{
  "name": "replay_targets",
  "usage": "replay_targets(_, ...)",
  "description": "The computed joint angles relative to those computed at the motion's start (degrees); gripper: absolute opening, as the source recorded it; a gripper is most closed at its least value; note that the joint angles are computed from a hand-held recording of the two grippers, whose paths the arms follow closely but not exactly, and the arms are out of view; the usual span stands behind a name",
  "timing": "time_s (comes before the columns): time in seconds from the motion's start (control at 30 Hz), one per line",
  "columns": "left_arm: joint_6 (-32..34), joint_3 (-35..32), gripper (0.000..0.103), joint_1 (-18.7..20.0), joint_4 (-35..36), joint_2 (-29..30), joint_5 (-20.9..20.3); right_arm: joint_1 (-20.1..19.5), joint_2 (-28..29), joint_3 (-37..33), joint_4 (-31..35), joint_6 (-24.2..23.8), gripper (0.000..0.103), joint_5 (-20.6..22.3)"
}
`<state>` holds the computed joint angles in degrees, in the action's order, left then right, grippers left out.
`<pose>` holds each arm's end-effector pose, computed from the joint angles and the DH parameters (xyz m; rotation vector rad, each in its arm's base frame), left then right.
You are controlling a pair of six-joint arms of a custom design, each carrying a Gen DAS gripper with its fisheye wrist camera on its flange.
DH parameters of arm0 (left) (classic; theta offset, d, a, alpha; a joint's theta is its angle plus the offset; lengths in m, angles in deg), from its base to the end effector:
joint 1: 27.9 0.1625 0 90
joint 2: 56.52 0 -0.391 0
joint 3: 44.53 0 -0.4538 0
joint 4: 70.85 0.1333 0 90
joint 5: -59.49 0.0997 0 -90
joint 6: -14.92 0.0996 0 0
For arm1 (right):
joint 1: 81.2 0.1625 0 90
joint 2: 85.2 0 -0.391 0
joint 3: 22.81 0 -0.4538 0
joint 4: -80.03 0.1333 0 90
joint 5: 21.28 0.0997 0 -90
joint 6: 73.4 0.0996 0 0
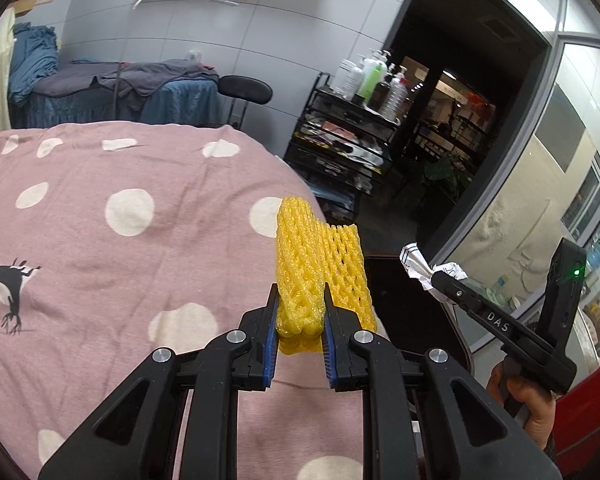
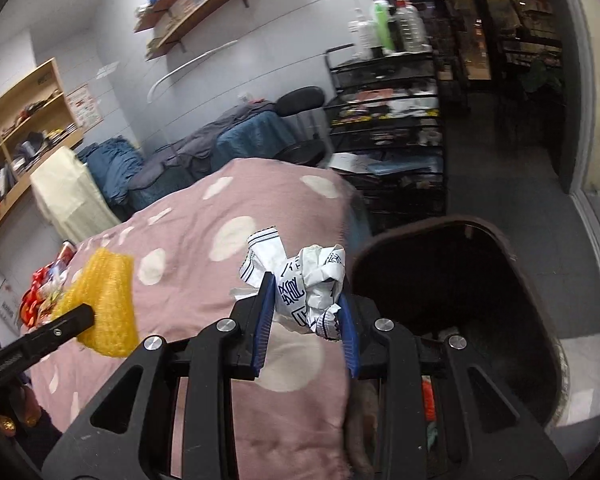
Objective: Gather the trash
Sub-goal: 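Carry the white wrapper to the bin and release it with the right tool, then lower the left tool over the bin and release the yellow foam net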
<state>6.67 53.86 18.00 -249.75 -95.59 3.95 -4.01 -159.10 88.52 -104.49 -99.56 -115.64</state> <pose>-0.3247 -0.6076 -0.0035 0.6100 2.5920 -0.9919 -0.0118 -0.6191 0.2921 0.2359 -2.4552 1.2333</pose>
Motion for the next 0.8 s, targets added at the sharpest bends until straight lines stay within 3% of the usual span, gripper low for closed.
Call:
replay_targets(0.37,1.64,-3.55,0.019,-1.47,2.55,4.00,-1.61,-4.45,0.79,-1.03,-0.13,4.26,0.032,-6.72)
replay_targets(0.53,2.02,-4.99,0.019,-1.69,3.78,5.51,-1.87,-6.20,1.27,-1.90,3.40,6.30,0.052,-7.32)
replay_targets(0.6,2.08,-5.65,0.019,-1.72,4.39,6.10,-2.06,-6.84,0.66,-1.46,4.04,7.10,0.071,-6.21)
replay_targets(0.8,2.69,-7.96,0.019,-2.05,6.30,7.81,-2.64,-7.74,-1.82,0.95,0.00,9.11,0.078,-4.22)
